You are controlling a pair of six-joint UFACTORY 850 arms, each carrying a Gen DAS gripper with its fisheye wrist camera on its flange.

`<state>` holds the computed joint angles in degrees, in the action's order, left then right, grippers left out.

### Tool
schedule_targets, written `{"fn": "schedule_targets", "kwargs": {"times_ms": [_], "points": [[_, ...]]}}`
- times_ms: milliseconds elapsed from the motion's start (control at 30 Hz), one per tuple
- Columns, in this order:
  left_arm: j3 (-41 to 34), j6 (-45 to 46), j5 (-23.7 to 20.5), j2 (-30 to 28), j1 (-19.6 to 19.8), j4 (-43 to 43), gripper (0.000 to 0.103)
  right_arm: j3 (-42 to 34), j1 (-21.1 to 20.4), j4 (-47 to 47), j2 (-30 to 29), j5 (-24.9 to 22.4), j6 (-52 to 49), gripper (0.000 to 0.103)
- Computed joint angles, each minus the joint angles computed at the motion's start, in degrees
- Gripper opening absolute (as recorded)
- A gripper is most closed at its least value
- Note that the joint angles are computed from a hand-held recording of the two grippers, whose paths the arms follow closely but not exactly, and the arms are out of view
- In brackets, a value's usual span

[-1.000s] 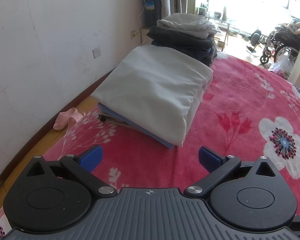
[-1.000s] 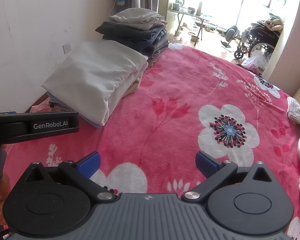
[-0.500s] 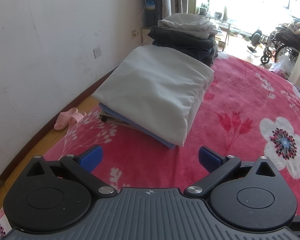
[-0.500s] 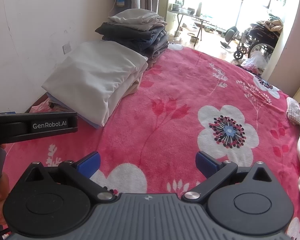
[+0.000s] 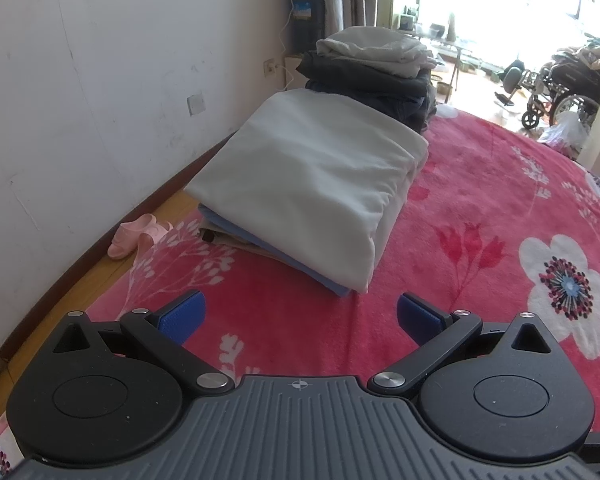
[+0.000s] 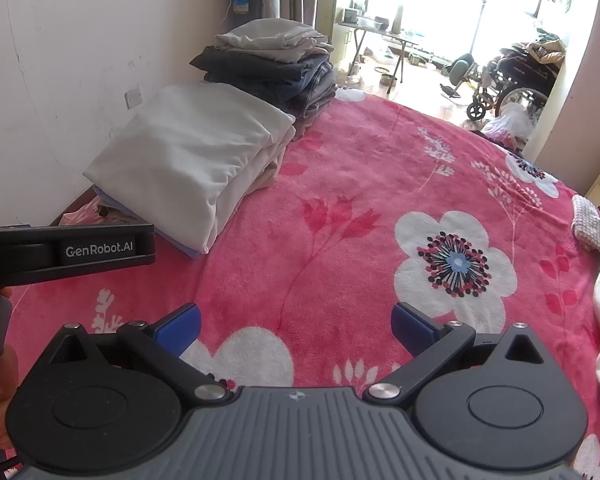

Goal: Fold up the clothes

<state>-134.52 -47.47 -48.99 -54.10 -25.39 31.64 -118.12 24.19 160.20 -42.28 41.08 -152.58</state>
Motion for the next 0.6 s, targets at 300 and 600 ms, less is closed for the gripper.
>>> {"fn": "schedule_targets", "kwargs": {"times_ms": [300, 600], "points": [[-0.07, 0.05, 0.04, -0.08, -0.01, -0.25, 0.103, -0.1, 0.07, -0.01, -0.07, 0.15, -0.03, 0.103], [0.54, -0.21, 0.28, 0.28, -0.13, 0.08, 0.103, -0.11, 0.1, -0.11, -0.11, 0.12, 0.19, 0.103]]}}
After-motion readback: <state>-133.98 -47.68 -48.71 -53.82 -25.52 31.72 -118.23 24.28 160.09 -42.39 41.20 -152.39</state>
